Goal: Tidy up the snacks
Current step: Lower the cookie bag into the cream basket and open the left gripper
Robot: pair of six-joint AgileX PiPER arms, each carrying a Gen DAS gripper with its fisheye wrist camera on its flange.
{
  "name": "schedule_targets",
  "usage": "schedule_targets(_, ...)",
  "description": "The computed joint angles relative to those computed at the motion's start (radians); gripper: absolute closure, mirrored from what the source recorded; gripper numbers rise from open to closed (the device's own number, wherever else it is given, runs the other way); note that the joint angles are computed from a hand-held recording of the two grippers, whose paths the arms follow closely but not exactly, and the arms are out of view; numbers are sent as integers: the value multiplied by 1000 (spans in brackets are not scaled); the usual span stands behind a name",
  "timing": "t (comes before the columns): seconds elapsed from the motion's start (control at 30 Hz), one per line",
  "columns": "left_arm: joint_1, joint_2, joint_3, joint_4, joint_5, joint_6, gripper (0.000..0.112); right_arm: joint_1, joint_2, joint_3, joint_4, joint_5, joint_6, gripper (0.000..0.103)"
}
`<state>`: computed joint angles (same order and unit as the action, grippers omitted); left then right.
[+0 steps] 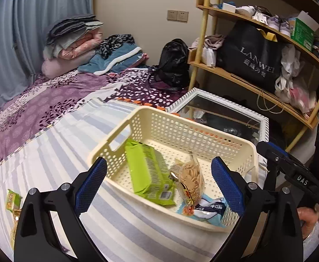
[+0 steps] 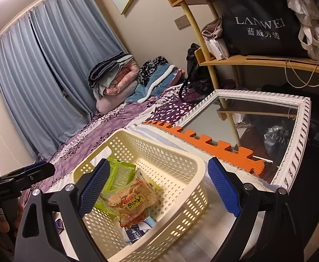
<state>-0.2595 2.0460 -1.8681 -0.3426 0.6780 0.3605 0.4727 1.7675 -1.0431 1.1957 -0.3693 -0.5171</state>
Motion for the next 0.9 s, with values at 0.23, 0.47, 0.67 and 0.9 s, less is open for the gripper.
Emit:
schedule_targets(0.23, 27, -37, 40, 33, -15, -23, 12, 40, -2, -28, 69, -14, -90, 13)
schedule_targets(0.47, 59, -88, 109, 21, -44, -10, 12, 75, -5, -49, 140, -30, -168, 12)
schedule_targets(0.67, 88, -126, 158, 22, -63, -10, 12, 108, 2, -80, 188, -33, -237, 12)
schedule_targets(0.9, 141, -160, 220, 84, -80, -50, 12, 152, 36, -146, 279, -17, -361, 9)
